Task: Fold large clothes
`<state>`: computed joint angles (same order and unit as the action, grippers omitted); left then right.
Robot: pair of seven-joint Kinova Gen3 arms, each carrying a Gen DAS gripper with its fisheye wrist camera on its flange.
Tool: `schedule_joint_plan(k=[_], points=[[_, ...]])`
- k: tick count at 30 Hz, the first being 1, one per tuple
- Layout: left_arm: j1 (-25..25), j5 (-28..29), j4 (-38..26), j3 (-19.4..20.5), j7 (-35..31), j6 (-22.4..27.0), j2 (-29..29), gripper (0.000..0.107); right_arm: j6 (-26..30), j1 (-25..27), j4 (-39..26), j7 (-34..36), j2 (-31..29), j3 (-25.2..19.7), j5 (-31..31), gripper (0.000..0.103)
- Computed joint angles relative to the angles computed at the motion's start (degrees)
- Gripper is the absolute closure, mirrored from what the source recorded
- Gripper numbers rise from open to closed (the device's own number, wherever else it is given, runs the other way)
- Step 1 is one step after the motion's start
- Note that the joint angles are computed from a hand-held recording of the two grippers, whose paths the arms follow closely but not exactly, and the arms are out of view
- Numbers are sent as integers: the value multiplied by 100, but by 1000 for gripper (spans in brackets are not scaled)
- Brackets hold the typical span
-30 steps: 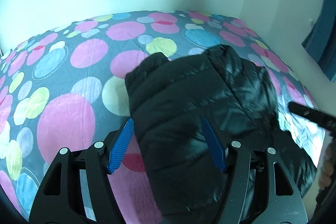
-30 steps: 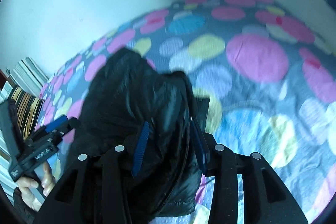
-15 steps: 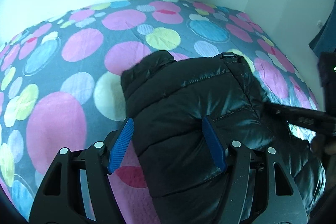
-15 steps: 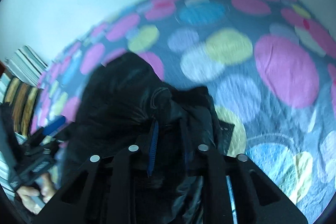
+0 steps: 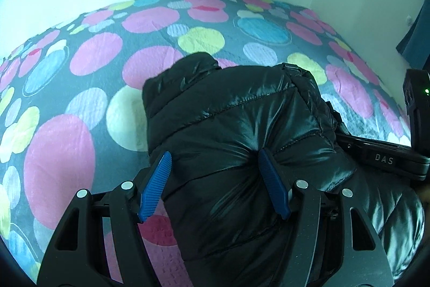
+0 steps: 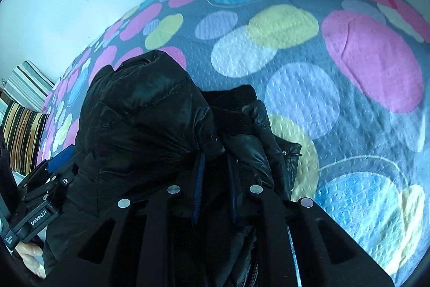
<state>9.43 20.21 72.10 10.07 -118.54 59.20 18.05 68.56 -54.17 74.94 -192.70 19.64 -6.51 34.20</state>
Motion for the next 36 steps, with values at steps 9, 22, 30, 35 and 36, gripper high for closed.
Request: schedule_joint_plan(k=[9,22,30,35,36], points=[[-916,1141,279,-138,-409,481,-364,21,1285,-1150,-947,-38,197,409,642,31],[-1070,1796,541,-150,-936,1176,-134,13,-876,44,1256,-2211,-601,-787,680,13],[-831,1612,311,-24,-730,1255,177,13,-2181,-11,2005,-2614,-740,-422,1081,27],[-753,1518,307,3,-766,1211,78,18,-2297,-57,1989,-2753,-717,-393,1358,46],[-753,1520,324,9,-810,1200,37,18,-2306,-80,2000,-2819,-723,-386,1420,48]])
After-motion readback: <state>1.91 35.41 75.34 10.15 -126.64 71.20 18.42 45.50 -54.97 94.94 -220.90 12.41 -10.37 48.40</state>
